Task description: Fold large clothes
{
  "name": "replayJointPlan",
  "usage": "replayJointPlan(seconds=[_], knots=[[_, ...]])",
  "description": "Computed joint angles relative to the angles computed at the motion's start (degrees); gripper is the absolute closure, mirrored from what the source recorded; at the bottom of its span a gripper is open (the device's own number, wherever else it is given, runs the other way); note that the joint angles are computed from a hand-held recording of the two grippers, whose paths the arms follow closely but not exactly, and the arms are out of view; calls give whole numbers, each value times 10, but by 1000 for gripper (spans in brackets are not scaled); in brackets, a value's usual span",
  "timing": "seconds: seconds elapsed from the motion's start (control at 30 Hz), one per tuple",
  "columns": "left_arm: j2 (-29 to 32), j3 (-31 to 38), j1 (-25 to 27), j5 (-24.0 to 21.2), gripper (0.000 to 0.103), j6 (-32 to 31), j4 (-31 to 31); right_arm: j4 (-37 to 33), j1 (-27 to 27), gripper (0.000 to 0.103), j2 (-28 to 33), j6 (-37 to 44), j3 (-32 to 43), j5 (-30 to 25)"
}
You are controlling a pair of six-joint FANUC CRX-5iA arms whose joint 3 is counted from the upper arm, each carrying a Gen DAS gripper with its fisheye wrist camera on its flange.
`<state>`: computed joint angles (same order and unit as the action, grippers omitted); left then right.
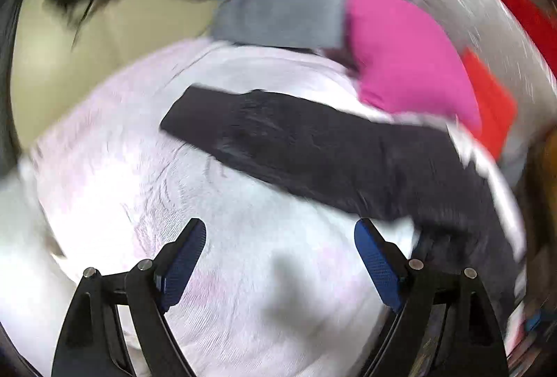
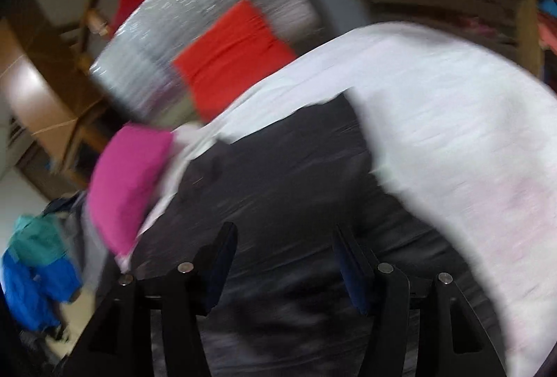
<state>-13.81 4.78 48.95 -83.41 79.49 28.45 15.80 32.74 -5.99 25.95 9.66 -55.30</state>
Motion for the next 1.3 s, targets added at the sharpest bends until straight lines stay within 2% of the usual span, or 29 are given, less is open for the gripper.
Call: replayJointPlan(seconds=[0.1, 0.2, 0.23, 0.3, 0.33, 0.43, 0.47, 0.5, 0.57, 0.6, 0.73, 0.93, 1.07, 1.3], knots=[[25, -22, 24, 10, 17, 50, 45, -69, 11, 42, 31, 39, 32, 2], [53, -37, 26, 33, 20, 95, 79, -94, 26, 42, 53, 64, 40, -3], [58, -37, 20, 40, 24, 108, 78, -97, 29, 42, 60, 69, 41, -4], [76, -41, 16, 54, 40, 124, 94, -80, 38, 42, 65, 65, 26, 7], [82, -46, 15, 62, 43, 130, 104, -73, 40, 42, 59, 63, 13, 18], [96, -51, 11, 86, 61, 156, 109, -83, 36, 42, 59, 82, 10, 29], [95, -51, 9, 100, 73, 167, 100, -86, 34, 42, 51, 85, 0, 34], [96, -49, 9, 103, 79, 167, 99, -87, 34, 42, 35, 87, -16, 40], [106, -29, 2, 94, 84, 172, 88, -92, 33, 42, 30, 89, -26, 54], [110, -14, -4, 90, 88, 173, 76, -95, 35, 42, 7, 90, -45, 54], [113, 64, -40, 86, 93, 131, 46, -117, 24, 42, -34, 79, -72, 72], [137, 232, -140, 65, 95, 95, 13, -54, 16, 42, -95, 41, -121, 112], [176, 369, -249, 39, 95, 91, -25, -23, -4, 42, -143, 11, -157, 119], [270, 556, -446, -18, 96, 100, -70, -14, -58, 40, -222, -33, -214, 109]])
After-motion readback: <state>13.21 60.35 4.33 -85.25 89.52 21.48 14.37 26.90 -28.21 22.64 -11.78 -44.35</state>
